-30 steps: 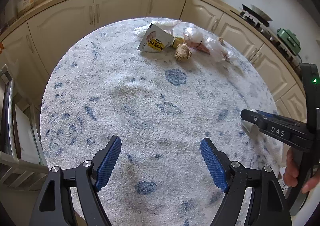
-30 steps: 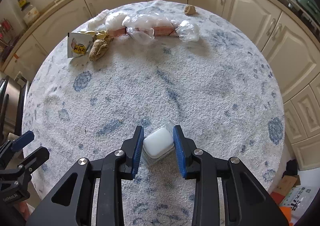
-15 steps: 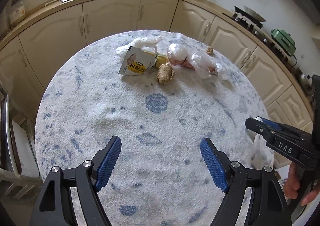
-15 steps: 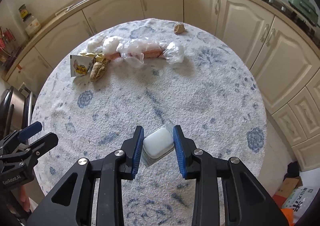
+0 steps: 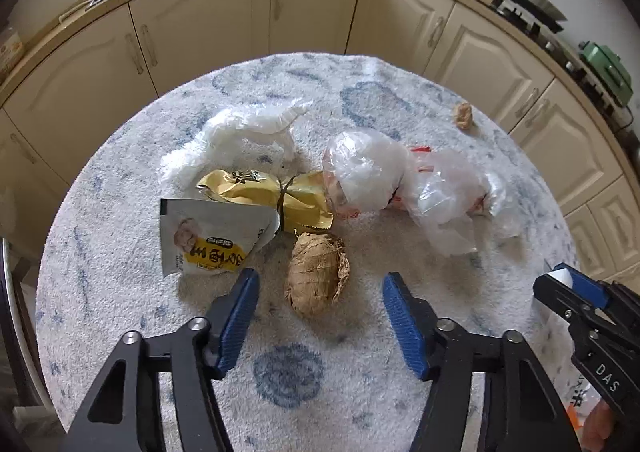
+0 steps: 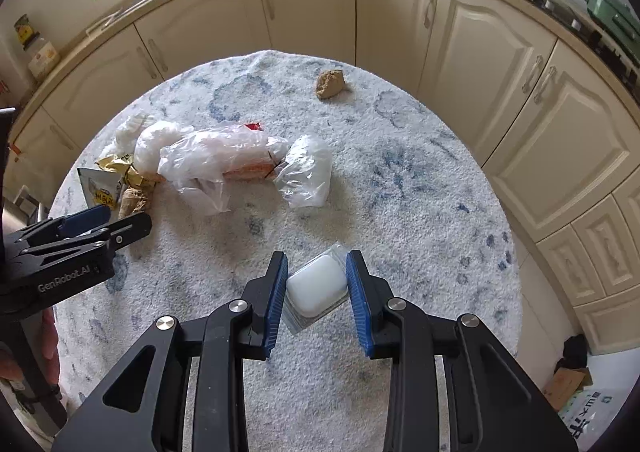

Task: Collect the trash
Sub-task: 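Grasp the brown tuber with the left tool, then carry the brown tuber and white box toward the blue trash bin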

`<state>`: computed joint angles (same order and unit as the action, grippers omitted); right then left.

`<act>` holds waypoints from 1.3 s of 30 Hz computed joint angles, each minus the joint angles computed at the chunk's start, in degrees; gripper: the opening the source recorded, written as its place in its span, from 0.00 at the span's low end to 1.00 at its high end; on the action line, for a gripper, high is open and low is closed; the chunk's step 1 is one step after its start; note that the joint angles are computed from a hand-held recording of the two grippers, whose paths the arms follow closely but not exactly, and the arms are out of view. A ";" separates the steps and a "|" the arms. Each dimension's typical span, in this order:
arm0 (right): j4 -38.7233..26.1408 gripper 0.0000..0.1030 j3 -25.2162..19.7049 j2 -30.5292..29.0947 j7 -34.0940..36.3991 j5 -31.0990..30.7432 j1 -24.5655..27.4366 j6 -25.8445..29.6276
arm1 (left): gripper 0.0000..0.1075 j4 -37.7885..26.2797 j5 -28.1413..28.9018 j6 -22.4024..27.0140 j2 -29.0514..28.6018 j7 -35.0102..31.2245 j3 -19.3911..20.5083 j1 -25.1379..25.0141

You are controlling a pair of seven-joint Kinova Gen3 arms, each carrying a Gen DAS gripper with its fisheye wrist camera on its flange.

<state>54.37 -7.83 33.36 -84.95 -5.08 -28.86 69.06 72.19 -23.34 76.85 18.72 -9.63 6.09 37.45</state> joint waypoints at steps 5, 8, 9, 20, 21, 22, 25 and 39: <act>-1.01 0.30 0.38 1.65 -0.24 0.33 -0.09 0.12 | 0.26 -3.37 -3.02 4.04 4.22 -2.51 -1.69 1.77; -0.27 0.30 0.15 1.46 0.00 -0.29 0.65 0.26 | 0.25 -2.34 -3.02 2.75 3.79 -2.01 -1.35 1.83; 0.21 0.30 0.22 1.14 -0.09 -0.23 0.69 0.02 | 0.25 -1.99 -3.06 2.54 3.55 -1.54 -1.43 2.10; 10.00 0.30 -0.16 -5.65 -0.56 0.07 1.88 -3.92 | 0.25 -5.97 -7.29 9.08 4.52 1.99 -0.25 10.20; 11.12 0.30 -0.09 -6.43 -0.76 0.34 1.81 -4.46 | 0.25 -6.22 -7.44 9.33 4.59 2.22 -0.15 10.82; 12.11 0.30 -0.04 -7.11 -0.95 0.63 1.76 -4.88 | 0.25 -6.76 -7.69 9.90 4.72 2.52 0.04 11.78; 14.29 0.30 -0.20 -8.63 -1.16 0.62 2.24 -5.22 | 0.25 -9.49 -8.05 12.18 5.64 2.37 0.54 14.38; 25.97 0.30 0.46 -17.63 -0.95 -0.83 7.91 -9.19 | 0.26 -25.14 -9.89 18.36 12.22 -2.39 -1.71 23.90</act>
